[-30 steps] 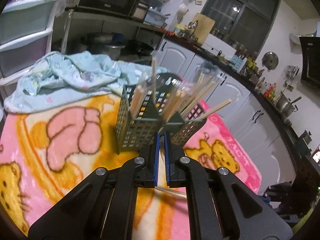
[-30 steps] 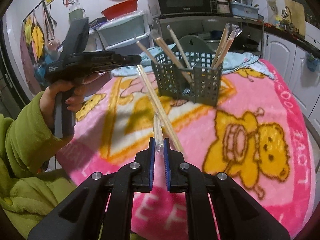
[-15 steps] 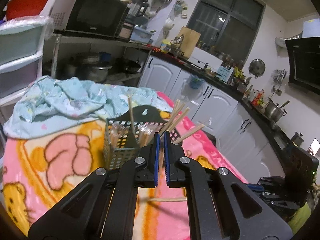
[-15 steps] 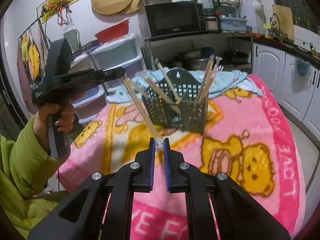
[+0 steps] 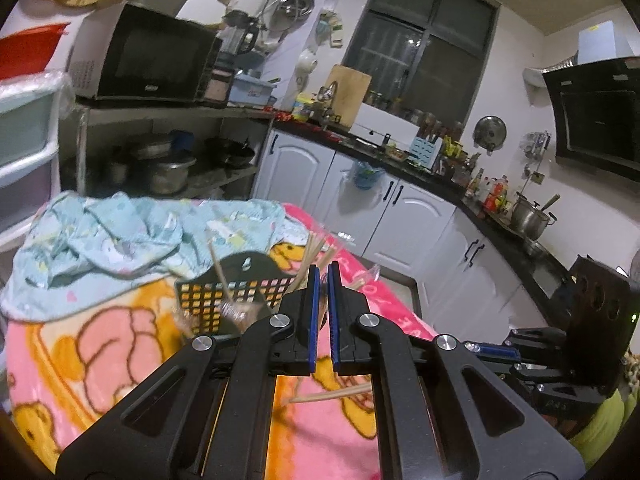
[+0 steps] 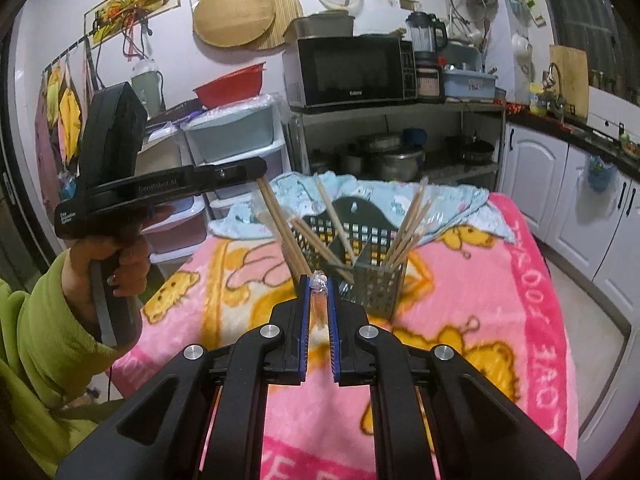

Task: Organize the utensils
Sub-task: 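Lift the right gripper's chopstick above the caddy while the left gripper lifts its own, then lower both held chopsticks into the caddy and open both grippers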

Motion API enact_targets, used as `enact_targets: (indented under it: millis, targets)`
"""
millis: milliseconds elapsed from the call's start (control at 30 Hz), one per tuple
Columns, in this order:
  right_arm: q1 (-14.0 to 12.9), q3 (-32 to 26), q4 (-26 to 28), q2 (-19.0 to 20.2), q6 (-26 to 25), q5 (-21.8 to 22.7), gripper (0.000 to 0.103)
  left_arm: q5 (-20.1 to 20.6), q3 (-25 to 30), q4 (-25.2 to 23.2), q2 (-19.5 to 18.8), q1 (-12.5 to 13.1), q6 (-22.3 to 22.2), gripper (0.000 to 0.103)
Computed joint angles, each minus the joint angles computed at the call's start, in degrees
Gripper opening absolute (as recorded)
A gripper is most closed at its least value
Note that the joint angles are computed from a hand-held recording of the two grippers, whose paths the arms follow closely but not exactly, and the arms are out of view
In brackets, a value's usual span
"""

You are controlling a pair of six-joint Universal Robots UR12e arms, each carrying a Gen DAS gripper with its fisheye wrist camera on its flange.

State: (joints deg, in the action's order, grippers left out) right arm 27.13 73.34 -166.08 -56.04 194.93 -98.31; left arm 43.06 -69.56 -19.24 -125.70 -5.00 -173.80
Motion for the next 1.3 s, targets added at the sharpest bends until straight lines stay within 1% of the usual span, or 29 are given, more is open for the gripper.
enact_targets:
  millis: [100, 367, 433, 867, 967, 1167, 1300]
  targets:
    - [-0.09, -0.55, -0.52, -0.12, -0.74, -0.87, 0.008, -0.92, 1.05, 0.27, -0.25, -0.08, -0.5, 0.002]
    - [-0.28, -3.18, -2.04, 0.37, -2.81, -3.13, 0.008, -1.52, 5.04, 4.48, -1.36, -0.46, -3.48, 0.002]
    - [-0.43, -4.03, -2.14, 0.67, -2.87, -3.31, 0.008, -0.99, 6.21, 5.24, -1.77, -0.63, -4.21, 0.002]
    - [-1.55, -8.0, -3.53, 1.77, -2.5, -5.07, 0.008, 3.49, 12.89, 6.26, -4.46, -0.85, -7.48, 0.002]
    - [-1.81, -8.69, -3.6, 2.04, -2.32, -5.22, 0.008, 4.6, 14.0, 6.14, -4.99, -0.81, -7.59, 0.002]
    - [-2.31, -10.02, -2.39, 2.85, -0.91, -5.42, 0.008, 6.38, 14.14, 6.2, -5.22, -0.73, -7.38, 0.002]
    - [-2.69, -11.06, -1.12, 3.64, 0.18, -5.02, 0.008, 6.86, 14.45, 5.69, -5.52, -0.7, -7.18, 0.002]
